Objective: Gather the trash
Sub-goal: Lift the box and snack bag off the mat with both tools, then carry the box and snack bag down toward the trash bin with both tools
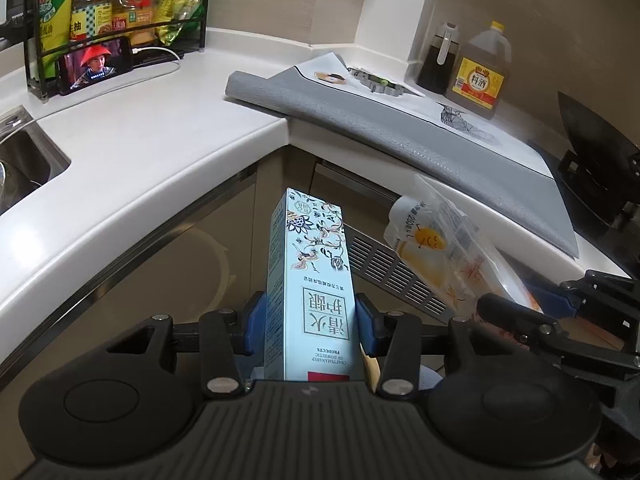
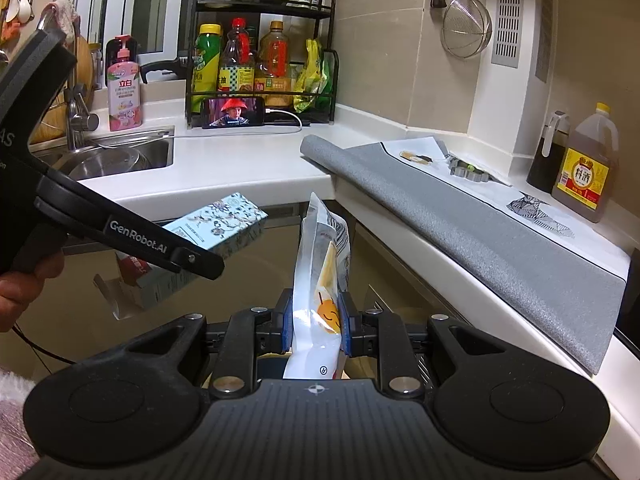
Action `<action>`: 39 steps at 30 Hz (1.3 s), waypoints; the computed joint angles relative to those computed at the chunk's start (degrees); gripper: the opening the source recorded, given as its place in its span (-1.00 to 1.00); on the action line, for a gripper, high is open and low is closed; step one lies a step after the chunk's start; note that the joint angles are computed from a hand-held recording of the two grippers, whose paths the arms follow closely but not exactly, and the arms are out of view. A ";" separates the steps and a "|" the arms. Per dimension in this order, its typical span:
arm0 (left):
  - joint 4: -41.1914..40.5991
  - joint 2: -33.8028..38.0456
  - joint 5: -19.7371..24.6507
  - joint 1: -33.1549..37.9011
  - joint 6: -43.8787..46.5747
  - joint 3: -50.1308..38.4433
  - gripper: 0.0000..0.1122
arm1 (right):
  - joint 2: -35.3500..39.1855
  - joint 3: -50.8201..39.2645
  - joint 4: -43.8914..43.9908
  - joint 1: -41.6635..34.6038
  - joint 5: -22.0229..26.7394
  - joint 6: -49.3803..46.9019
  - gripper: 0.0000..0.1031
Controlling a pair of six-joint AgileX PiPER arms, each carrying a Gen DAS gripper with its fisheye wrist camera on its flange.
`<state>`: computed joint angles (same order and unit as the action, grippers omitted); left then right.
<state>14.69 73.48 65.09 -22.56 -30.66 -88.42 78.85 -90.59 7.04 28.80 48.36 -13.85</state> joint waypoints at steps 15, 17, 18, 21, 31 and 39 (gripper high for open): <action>1.22 0.95 0.97 -1.52 0.09 0.18 -0.09 | 1.07 -0.76 0.58 -0.06 1.81 -0.92 -0.53; 0.82 1.04 0.81 -1.29 0.54 0.32 -0.09 | 1.32 -0.93 0.43 0.04 1.94 -0.86 -0.53; 0.83 1.00 0.67 -1.30 0.65 0.48 -0.09 | 1.34 -0.87 0.39 0.09 1.95 -0.85 -0.53; 0.72 1.11 0.45 -1.27 0.81 0.66 -0.09 | 1.46 -0.78 0.32 0.25 2.09 -0.92 -0.53; -0.46 1.48 0.40 -0.65 1.15 0.91 -0.09 | 2.47 -1.83 0.05 0.71 3.23 -0.85 -0.53; -1.54 1.92 0.43 0.22 1.87 0.82 -0.09 | 3.31 -2.37 0.51 0.48 3.90 -1.22 -0.53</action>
